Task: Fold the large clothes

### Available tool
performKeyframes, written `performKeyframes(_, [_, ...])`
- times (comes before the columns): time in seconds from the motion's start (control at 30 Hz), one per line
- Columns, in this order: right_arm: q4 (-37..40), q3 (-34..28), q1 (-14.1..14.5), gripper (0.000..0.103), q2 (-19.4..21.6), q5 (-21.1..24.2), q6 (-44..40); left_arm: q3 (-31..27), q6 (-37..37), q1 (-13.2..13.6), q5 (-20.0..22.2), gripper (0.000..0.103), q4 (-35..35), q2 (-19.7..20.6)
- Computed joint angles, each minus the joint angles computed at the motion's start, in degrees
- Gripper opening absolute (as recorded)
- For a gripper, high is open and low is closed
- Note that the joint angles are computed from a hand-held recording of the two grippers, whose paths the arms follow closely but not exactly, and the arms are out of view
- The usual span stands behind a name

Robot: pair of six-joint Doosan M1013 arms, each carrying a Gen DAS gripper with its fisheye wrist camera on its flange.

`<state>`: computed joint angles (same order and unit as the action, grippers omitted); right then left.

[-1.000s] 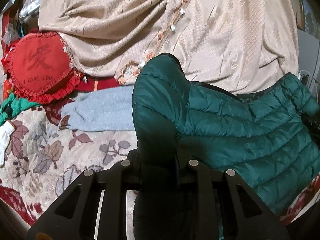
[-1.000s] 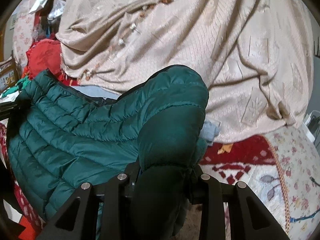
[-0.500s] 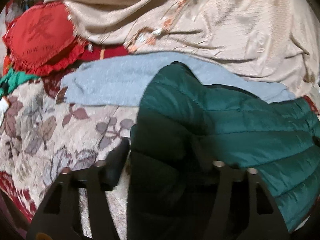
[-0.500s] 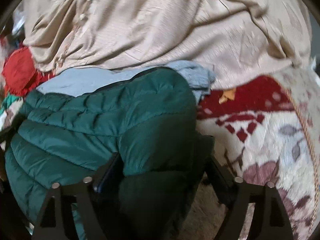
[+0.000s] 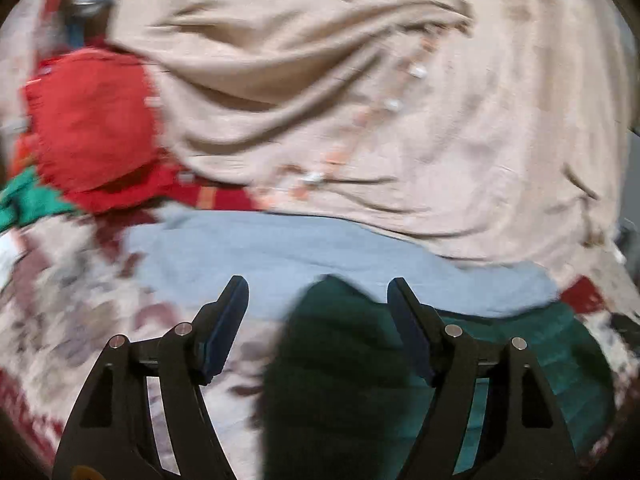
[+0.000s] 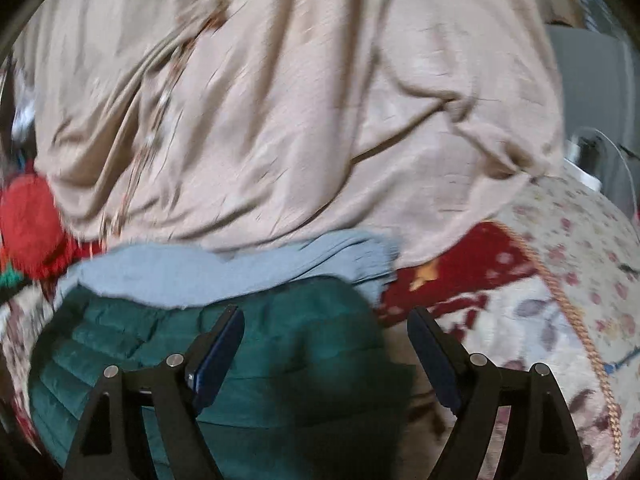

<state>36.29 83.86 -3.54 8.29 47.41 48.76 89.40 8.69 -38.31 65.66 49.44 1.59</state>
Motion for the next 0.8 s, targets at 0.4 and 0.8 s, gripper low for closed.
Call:
performKeyframes(0.4, [-7.8, -4.4, 1.1, 0.086, 8.1, 10.1, 8.0, 0.2, 7.9, 7.6, -2.9, 0.079, -18.6, 5.5])
performKeyframes(0.8, [-14.4, -6.4, 2.9, 0.099, 9.5, 12.5, 11.8, -0.9, 10.2, 9.1, -1.7, 0.088, -24.2, 6.6])
